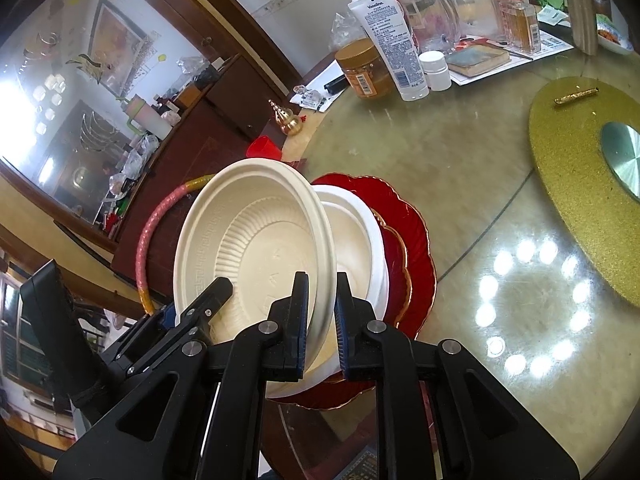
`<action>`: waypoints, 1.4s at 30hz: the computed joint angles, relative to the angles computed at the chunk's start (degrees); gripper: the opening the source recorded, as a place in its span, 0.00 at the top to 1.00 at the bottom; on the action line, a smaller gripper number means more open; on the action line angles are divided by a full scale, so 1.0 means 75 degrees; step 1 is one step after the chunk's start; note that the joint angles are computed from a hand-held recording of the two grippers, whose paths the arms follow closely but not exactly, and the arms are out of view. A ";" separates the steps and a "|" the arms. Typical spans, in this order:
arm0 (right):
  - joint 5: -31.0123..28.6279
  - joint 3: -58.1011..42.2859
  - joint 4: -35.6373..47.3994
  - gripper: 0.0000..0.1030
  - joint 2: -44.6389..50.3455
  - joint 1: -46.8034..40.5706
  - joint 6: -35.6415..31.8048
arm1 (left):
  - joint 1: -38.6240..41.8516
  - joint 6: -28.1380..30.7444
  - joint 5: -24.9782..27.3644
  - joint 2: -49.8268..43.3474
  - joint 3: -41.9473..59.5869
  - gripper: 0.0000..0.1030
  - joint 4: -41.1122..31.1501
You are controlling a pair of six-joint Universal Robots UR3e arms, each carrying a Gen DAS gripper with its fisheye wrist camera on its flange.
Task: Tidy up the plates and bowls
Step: 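Lower the beige bowl onto the white bowls and open both tools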
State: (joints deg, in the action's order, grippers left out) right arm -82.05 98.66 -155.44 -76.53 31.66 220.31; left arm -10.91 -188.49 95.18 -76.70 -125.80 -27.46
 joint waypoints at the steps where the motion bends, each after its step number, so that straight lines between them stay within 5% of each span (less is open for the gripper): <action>1: -0.0008 -0.0018 0.0038 0.87 -0.0002 0.0004 0.0016 | 0.0009 0.0005 -0.0010 -0.0011 0.0008 0.75 0.0005; 32: -0.0237 -0.0280 0.0045 0.86 0.0055 0.0175 0.0151 | 0.0120 -0.0176 -0.0097 -0.0054 0.0005 0.74 0.0055; 36: -0.0295 -0.0294 0.0047 0.86 0.0062 0.0189 0.0180 | 0.0138 -0.0206 -0.0146 -0.0005 -0.0006 0.69 0.0051; 40: -0.0301 -0.0151 -0.0039 0.84 -0.0047 0.0126 0.0221 | 0.0233 -0.0225 -0.0238 0.0116 -0.0076 0.51 0.0149; 42: -0.0327 -0.0035 -0.0138 0.75 -0.0117 0.0090 0.0277 | 0.0233 -0.0281 -0.0222 0.0164 -0.0110 0.47 0.0230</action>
State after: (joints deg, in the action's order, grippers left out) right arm -84.51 98.39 -156.47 -77.40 32.33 222.39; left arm -9.16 -190.60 93.51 -75.47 -126.62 -25.73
